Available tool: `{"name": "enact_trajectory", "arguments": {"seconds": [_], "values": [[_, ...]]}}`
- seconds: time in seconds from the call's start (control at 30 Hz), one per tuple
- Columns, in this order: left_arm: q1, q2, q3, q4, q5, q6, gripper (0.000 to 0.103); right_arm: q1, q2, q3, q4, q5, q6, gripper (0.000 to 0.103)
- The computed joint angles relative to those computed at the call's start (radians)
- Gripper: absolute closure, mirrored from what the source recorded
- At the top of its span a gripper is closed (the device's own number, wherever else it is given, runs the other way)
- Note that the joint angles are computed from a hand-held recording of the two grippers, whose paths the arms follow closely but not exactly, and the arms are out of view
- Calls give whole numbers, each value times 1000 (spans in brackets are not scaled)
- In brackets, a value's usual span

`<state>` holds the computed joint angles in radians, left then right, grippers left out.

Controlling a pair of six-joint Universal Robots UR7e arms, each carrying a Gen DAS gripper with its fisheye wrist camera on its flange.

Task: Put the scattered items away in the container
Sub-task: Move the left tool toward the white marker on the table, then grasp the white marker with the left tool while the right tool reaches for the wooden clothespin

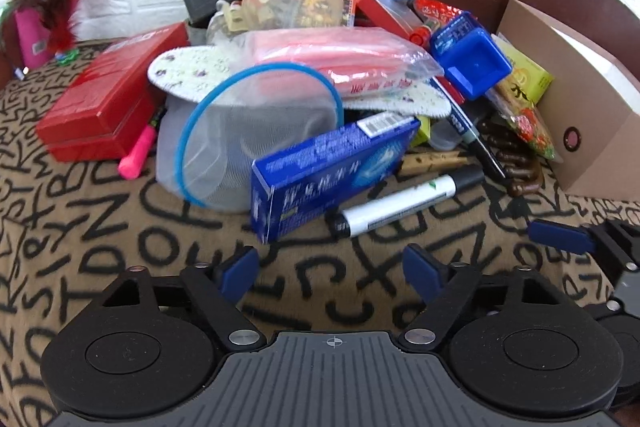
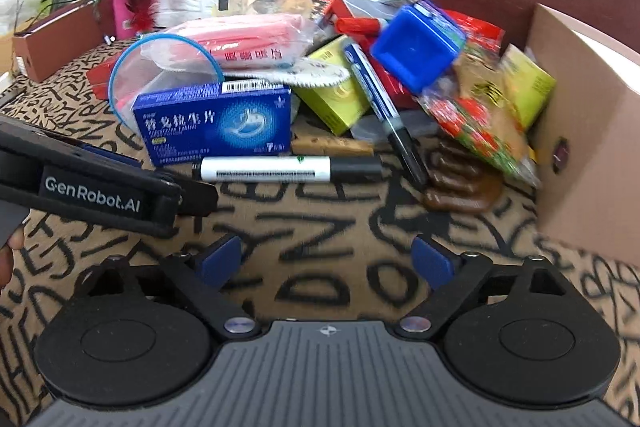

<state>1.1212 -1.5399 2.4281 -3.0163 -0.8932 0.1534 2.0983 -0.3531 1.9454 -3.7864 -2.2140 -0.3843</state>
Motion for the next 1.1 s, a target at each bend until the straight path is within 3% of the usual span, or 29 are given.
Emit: {"name": "enact_trajectory", "arguments": {"seconds": [0.33, 0.43, 0.6, 0.83, 0.93, 1.03, 1.1], "values": [[37, 100, -76, -66, -16, 36, 18, -75, 14, -75, 22, 144, -183, 12], [32, 109, -73, -82, -12, 60, 24, -79, 7, -72, 40, 173, -171, 19], [34, 63, -56, -39, -42, 57, 39, -62, -20, -26, 48, 180, -109, 42], [34, -59, -4, 79, -112, -14, 39, -1, -60, 92, 19, 150, -30, 41], [22, -93, 27, 81, -90, -35, 36, 19, -76, 147, 5, 183, 0, 41], [25, -131, 28, 134, -99, -68, 32, 36, -84, 179, 4, 230, -30, 39], [25, -165, 29, 178, -103, -94, 32, 65, -66, 165, -13, 174, -68, 36]]}}
